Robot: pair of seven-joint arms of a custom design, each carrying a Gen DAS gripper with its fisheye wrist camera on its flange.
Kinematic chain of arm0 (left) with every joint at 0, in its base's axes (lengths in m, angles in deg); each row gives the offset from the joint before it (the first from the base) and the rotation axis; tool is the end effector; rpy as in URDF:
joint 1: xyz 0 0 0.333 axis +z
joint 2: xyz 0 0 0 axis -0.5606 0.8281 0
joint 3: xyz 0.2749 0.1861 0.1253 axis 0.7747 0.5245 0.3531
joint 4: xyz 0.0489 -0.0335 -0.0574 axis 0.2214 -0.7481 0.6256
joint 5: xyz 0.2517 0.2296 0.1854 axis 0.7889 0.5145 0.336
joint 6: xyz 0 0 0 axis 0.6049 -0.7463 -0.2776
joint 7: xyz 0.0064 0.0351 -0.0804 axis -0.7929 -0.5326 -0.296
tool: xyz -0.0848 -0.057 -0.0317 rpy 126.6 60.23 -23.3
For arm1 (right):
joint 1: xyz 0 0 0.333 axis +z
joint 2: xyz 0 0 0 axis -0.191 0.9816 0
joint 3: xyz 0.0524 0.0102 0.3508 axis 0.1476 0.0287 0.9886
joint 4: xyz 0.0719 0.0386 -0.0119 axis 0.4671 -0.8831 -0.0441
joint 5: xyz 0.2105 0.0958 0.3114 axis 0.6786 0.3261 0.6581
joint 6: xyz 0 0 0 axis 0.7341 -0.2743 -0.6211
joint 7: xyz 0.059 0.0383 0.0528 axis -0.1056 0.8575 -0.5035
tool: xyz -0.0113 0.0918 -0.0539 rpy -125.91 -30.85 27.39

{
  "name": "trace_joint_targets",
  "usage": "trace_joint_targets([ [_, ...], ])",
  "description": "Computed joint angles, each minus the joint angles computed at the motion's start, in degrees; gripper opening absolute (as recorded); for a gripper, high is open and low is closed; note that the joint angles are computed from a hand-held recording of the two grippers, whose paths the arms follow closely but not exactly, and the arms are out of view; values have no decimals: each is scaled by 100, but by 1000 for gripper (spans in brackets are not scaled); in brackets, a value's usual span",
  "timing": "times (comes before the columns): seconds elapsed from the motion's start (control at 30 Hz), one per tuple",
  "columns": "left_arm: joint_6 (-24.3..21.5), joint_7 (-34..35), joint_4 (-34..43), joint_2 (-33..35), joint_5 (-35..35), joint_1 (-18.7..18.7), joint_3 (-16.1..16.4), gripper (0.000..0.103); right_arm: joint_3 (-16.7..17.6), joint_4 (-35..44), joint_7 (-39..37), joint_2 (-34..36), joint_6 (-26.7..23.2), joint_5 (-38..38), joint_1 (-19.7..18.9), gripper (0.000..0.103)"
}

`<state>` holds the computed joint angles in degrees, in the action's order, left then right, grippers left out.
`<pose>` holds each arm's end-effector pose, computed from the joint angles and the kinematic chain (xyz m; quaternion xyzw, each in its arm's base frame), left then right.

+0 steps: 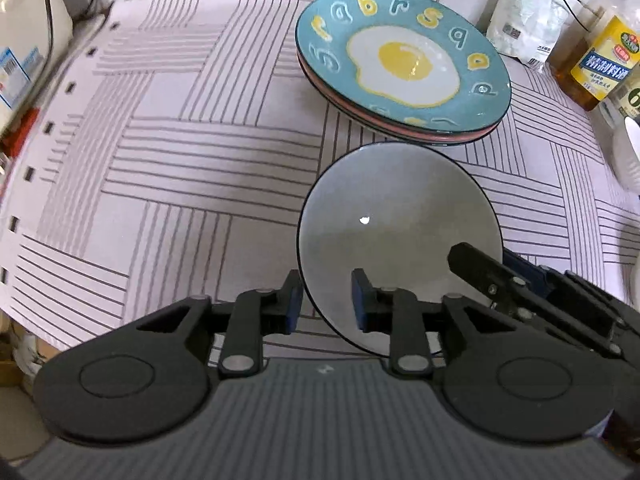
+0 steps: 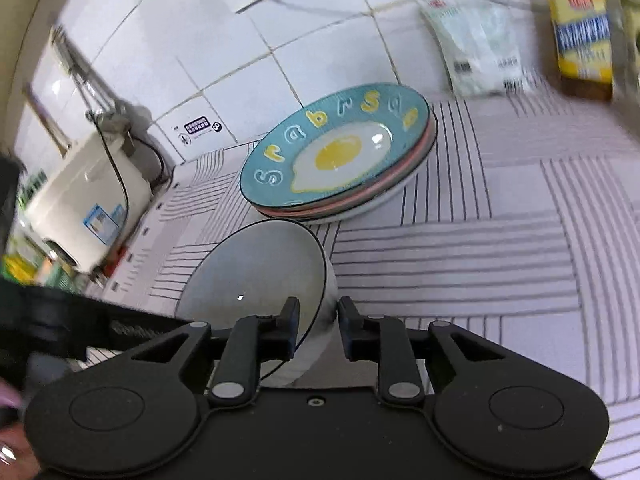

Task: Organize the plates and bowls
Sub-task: 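Lower the white bowl onto the mat and open the left tool, then move the left tool to the second white bowl near the stove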

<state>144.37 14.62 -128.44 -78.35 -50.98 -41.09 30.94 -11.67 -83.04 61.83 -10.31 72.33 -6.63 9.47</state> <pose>0.4880 -0.1632 0.5033 -0.7539 0.6284 -0.1486 0.1210 0.5185 0.2240 0.5097 -0.7125 0.5975 0.0103 0.3676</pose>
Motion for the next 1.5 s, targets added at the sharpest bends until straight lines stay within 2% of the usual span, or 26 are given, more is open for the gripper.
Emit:
trace_joint_targets([
  [0.13,-196,-13,60,-127,170,-28,-63,37,-26,-35,-167,-127,37,-1,-4,27],
  [0.27,-756,85,263,-321,494,-110,-185,44,-104,-84,-162,-364,-73,-358,-37,27],
  [0.33,-912,246,342,-431,459,-182,-195,51,-176,-64,-123,-494,-294,-572,-74,27],
  [0.53,-1238,643,526,-686,232,-363,-244,56,-314,-211,-81,-995,-490,-1144,-146,34],
  [0.8,-1366,732,794,-690,103,-535,-393,64,-481,-572,200,-1702,-437,-1825,-270,52],
  [1.13,-1396,764,1499,-57,96,-891,-584,67,-729,-943,901,-2317,-186,-2591,-718,53],
  [1.5,-1391,705,2184,653,387,-1283,-678,68,-741,-1293,1865,-2655,9,-3470,-1392,57],
])
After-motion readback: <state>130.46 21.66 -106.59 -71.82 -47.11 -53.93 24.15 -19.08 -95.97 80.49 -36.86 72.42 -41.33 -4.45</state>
